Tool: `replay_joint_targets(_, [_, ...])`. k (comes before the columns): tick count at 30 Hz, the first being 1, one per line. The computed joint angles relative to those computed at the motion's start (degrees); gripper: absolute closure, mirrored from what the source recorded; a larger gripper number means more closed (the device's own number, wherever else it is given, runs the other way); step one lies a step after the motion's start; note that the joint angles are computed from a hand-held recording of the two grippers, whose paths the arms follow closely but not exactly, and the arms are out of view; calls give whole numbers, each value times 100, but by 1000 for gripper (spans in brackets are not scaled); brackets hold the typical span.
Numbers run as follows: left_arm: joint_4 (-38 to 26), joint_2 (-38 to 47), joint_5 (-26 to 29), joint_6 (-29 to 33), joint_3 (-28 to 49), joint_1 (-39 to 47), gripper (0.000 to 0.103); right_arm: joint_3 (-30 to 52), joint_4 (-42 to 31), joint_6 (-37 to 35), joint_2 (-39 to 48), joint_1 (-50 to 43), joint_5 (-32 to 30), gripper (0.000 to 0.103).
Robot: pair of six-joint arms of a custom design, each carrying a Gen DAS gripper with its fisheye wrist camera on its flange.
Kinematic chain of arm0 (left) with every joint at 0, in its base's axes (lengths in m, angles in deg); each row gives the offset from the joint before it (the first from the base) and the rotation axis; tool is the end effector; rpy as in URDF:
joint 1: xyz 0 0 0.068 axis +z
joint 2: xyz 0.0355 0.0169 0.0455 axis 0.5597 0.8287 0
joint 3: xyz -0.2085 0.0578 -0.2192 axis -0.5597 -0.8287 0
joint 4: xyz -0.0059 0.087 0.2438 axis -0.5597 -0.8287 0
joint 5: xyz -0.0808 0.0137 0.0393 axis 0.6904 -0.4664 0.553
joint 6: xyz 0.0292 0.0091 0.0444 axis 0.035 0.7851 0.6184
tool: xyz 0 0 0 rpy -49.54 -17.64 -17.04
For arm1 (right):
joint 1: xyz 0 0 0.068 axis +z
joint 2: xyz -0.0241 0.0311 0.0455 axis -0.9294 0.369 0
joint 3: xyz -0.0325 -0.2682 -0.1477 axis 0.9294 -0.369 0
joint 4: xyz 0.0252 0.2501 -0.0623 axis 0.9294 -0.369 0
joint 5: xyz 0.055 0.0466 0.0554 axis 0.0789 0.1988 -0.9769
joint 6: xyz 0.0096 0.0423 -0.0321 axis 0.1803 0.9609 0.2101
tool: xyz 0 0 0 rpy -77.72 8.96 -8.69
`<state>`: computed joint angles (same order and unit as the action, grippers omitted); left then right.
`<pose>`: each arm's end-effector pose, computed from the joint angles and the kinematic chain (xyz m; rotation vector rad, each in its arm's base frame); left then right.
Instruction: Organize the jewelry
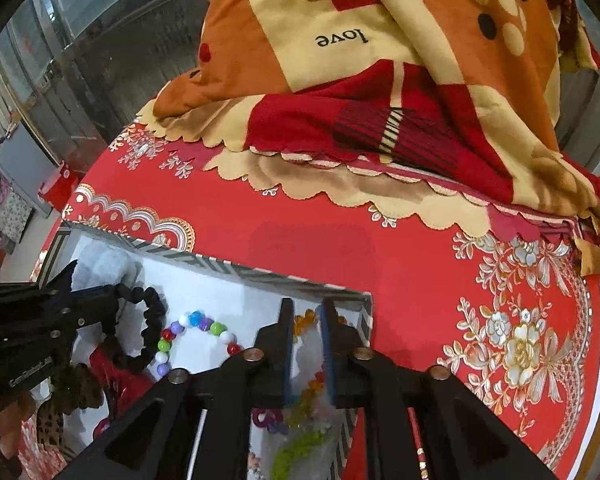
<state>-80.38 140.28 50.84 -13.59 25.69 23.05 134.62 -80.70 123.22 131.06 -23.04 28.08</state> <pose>0.3096 -0.0656 0.2569 0.5094 2.7657 -0.2255 0.2687 0.2566 0.2626 0.0759 2.6188 0.1325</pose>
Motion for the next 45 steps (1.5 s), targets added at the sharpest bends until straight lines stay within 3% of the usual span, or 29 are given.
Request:
replay_joint_targets(1, [-11,-8,-9,-12,-9,-10,94,-92,62,68,-97,31,-15,71])
replay_joint_targets(9, [-33,-293,20,-136,-180,-56,59,-361,-47,742,-631,589,309,70])
replay_joint_targets(13, [-21,-551,-81,-172,-313,-79,58,-223,-402,1285,-676,1011,668,63])
replay_joint_targets(29, [-265,-2108,-196,57,-941,459,58,148,-1307,3350,-458,2227,1230,58])
replay_joint_targets(32, [-433,-2438,-145,141,-1022,651,58,298,-1462,3549,-400,2443,1318,51])
replay_joint_targets(45, [-1261,-3537,104,531,-1116,1353,58,1254,-2372,4061,-33,3079,1673,50])
